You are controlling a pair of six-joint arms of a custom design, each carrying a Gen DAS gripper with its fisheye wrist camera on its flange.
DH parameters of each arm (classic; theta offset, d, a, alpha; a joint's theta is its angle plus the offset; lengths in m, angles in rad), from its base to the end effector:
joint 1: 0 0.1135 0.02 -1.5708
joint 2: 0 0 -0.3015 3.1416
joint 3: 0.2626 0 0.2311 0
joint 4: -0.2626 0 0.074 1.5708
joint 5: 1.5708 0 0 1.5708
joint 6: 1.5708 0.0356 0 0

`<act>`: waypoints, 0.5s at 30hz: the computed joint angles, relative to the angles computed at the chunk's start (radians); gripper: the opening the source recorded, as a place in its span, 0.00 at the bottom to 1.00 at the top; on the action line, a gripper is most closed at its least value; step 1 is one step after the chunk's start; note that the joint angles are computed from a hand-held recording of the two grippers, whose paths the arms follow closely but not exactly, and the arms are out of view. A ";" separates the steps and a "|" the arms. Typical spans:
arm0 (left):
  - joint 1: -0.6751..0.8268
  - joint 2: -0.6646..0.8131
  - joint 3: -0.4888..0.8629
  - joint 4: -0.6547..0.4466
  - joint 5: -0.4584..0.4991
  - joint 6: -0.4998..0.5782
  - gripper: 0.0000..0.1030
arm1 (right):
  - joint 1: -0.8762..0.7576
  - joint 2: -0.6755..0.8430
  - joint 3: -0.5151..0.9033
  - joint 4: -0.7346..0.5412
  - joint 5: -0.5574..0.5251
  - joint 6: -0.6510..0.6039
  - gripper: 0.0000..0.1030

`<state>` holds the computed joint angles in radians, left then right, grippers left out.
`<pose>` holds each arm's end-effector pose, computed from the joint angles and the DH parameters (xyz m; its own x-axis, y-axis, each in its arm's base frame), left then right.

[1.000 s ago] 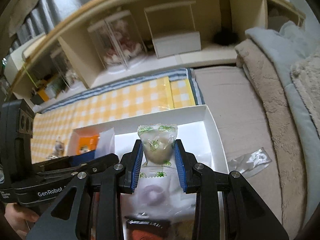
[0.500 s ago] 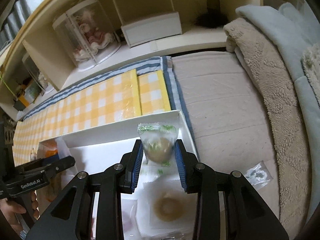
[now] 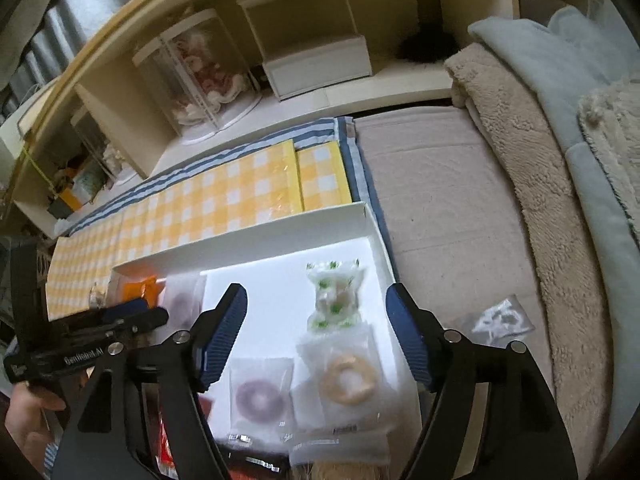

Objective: Organize snacks
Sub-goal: 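Withdraw both open tools and move them toward the remaining snacks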

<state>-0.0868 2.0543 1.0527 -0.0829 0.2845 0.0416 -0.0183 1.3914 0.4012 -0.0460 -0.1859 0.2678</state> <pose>0.3792 -0.0430 0.1292 -0.8711 0.1159 -0.4773 0.2503 0.9408 -0.2285 0.1944 0.0030 0.1627 -0.8498 0.2757 -0.4493 0.1542 0.9451 0.2882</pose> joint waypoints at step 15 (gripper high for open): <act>0.040 -0.260 -0.157 -0.065 0.032 0.076 1.00 | 0.096 -0.309 0.008 -0.251 0.079 0.057 1.00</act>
